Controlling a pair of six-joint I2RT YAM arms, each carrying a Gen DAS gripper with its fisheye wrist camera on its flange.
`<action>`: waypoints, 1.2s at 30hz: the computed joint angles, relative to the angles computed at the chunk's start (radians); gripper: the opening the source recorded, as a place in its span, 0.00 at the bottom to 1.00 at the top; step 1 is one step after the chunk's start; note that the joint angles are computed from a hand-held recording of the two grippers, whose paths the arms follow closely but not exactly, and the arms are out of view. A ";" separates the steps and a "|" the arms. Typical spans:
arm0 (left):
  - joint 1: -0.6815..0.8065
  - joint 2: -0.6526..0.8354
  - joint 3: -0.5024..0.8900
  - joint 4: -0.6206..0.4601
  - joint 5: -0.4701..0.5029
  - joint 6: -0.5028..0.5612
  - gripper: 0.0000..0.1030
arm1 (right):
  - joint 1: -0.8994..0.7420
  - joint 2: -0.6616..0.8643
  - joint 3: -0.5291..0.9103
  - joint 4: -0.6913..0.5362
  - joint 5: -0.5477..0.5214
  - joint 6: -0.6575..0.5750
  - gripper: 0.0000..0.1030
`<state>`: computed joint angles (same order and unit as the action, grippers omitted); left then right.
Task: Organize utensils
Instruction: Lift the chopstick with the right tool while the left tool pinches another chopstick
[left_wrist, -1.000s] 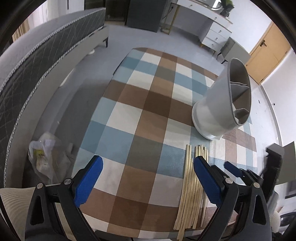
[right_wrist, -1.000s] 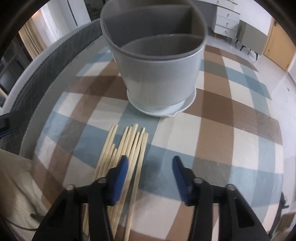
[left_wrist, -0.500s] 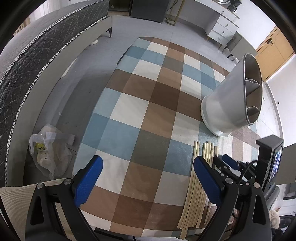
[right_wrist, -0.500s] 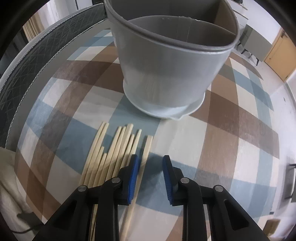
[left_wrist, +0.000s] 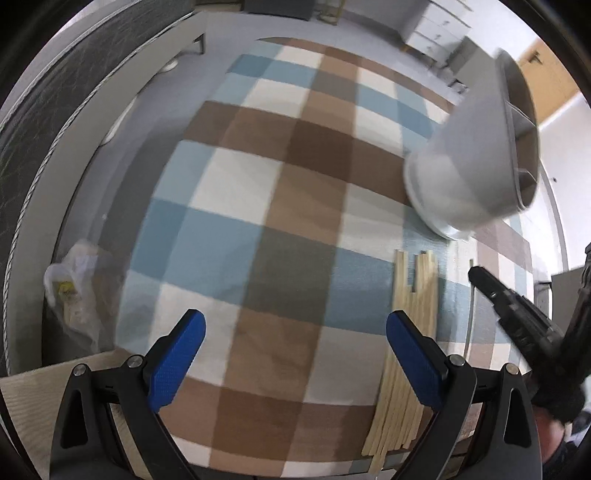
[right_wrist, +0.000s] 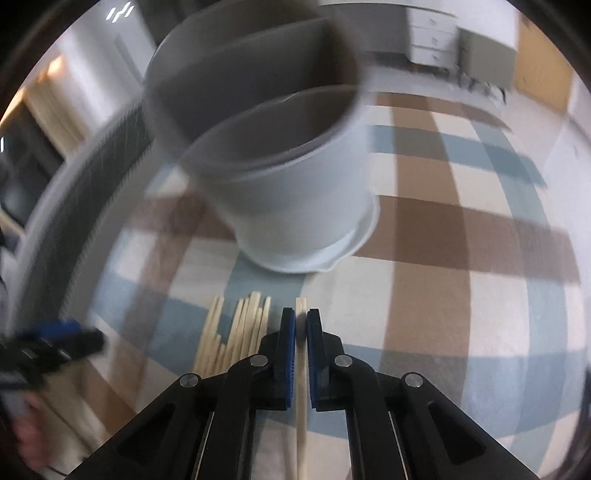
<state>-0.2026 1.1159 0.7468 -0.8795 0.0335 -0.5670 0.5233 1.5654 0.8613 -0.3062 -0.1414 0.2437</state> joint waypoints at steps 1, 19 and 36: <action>-0.032 0.007 -0.002 0.019 0.002 0.002 0.93 | -0.034 -0.027 -0.022 0.016 -0.044 0.017 0.05; -0.242 0.210 0.023 -0.001 -0.088 -0.062 0.93 | -0.342 -0.290 -0.193 0.122 -0.389 0.138 0.05; -0.294 0.254 0.057 0.001 -0.129 -0.111 0.86 | -0.396 -0.361 -0.223 0.132 -0.409 0.133 0.05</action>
